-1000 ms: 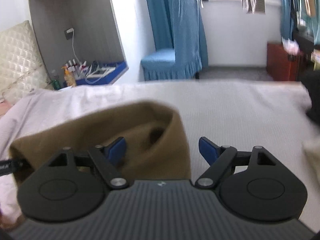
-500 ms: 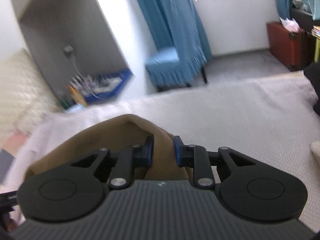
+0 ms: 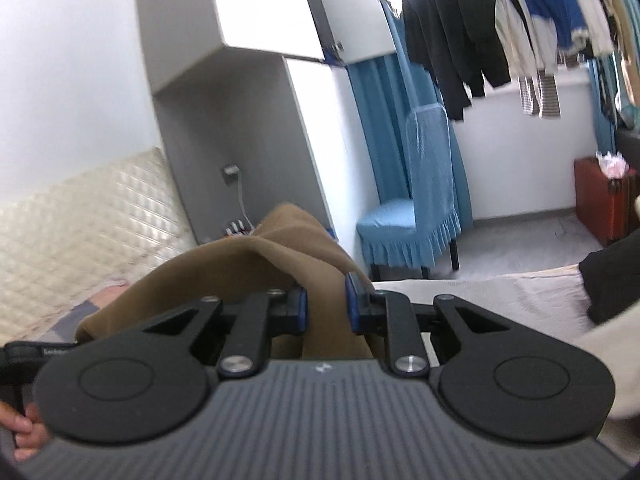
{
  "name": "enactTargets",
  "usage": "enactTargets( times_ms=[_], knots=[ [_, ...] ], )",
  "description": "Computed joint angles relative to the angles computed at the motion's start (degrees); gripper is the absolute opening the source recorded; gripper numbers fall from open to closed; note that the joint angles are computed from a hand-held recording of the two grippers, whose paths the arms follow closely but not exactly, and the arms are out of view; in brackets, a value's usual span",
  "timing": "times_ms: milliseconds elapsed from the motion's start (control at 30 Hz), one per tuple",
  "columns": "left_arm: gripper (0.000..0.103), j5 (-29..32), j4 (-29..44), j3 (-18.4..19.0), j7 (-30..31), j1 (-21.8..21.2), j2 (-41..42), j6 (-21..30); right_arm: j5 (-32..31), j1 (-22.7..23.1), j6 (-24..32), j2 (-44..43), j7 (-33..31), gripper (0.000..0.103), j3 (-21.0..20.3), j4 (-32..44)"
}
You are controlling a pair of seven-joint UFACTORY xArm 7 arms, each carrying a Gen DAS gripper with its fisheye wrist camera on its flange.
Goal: Fold large clothes
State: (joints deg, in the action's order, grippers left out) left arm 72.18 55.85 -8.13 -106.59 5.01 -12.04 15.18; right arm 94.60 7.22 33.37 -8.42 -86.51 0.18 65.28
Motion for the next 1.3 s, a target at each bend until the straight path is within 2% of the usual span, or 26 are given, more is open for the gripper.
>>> enactTargets(
  times_ms=[67,167,300,400,500,667,733,800,867,933,967,1000,1033,1067,1133,1300],
  knots=[
    [0.006,-0.72,-6.12,-1.65,-0.71,-1.04,-7.41,2.03,1.18,-0.40,1.41,-6.25,-2.63,0.022,-0.97,-6.10],
    [0.006,-3.70,-15.55,-4.79,-3.92,-1.33,-19.02,2.83,0.73,-0.73,4.21,-17.08,-3.31,0.021,-3.46,-16.04],
    [0.006,-12.50,-27.17,-8.63,-4.25,-5.77,-34.38,6.71,-2.59,-1.57,7.73,-33.27,-4.29,0.021,-7.41,-29.34],
    [0.006,-21.20,-33.71,-11.73,-2.54,-11.42,-42.89,12.96,-9.73,-2.53,9.78,-44.03,-2.01,0.021,-10.28,-37.36],
    [0.006,-28.78,-38.80,-14.76,-2.29,-16.12,-48.02,17.36,-18.90,-4.13,11.33,-52.50,2.14,0.021,-12.14,-43.71],
    [0.006,-39.09,-44.16,-21.00,-3.43,-21.30,-49.36,22.11,-35.05,-9.11,15.61,-62.96,9.24,0.022,-14.23,-53.56],
    [0.007,-42.56,-46.10,-21.47,-2.69,-23.20,-49.53,22.34,-40.40,-10.58,17.41,-65.36,11.14,0.023,-15.27,-56.13],
    [0.007,-45.92,-46.46,-23.23,-2.39,-25.24,-49.29,24.67,-46.01,-12.03,20.15,-66.89,14.03,0.023,-15.98,-57.33],
    [0.008,-48.11,-47.07,-22.15,-0.85,-26.83,-49.01,24.75,-50.06,-11.44,21.89,-66.42,16.56,0.026,-16.04,-56.71],
    [0.016,-51.85,-49.02,-20.04,0.56,-30.99,-50.74,25.26,-54.90,-12.87,25.92,-69.78,18.98,0.027,-17.77,-57.13],
    [0.029,-53.68,-49.69,-19.23,1.20,-32.94,-51.92,26.14,-56.49,-12.54,26.63,-69.54,19.80,0.029,-18.01,-56.48],
    [0.044,-55.08,-50.21,-18.49,2.05,-34.45,-53.48,27.47,-59.31,-13.80,29.73,-71.67,21.40,0.031,-19.41,-56.62],
    [0.050,-56.54,-50.13,-18.28,2.82,-36.04,-55.00,30.18,-61.12,-13.93,31.70,-71.67,22.62,0.037,-20.51,-55.87],
    [0.057,-57.72,-49.72,-18.71,3.51,-37.66,-56.23,32.83,-62.31,-13.29,32.89,-70.15,23.54,0.048,-21.30,-54.59],
    [0.059,-59.15,-48.67,-19.02,5.55,-39.81,-57.72,36.02,-65.09,-13.12,38.01,-67.59,25.10,0.068,-23.99,-52.07],
    [0.067,-60.54,-41.04,-22.18,11.51,-40.72,-54.36,45.56,-66.54,-13.76,46.86,-64.56,25.63,0.069,-27.85,-47.08]
  ],
)
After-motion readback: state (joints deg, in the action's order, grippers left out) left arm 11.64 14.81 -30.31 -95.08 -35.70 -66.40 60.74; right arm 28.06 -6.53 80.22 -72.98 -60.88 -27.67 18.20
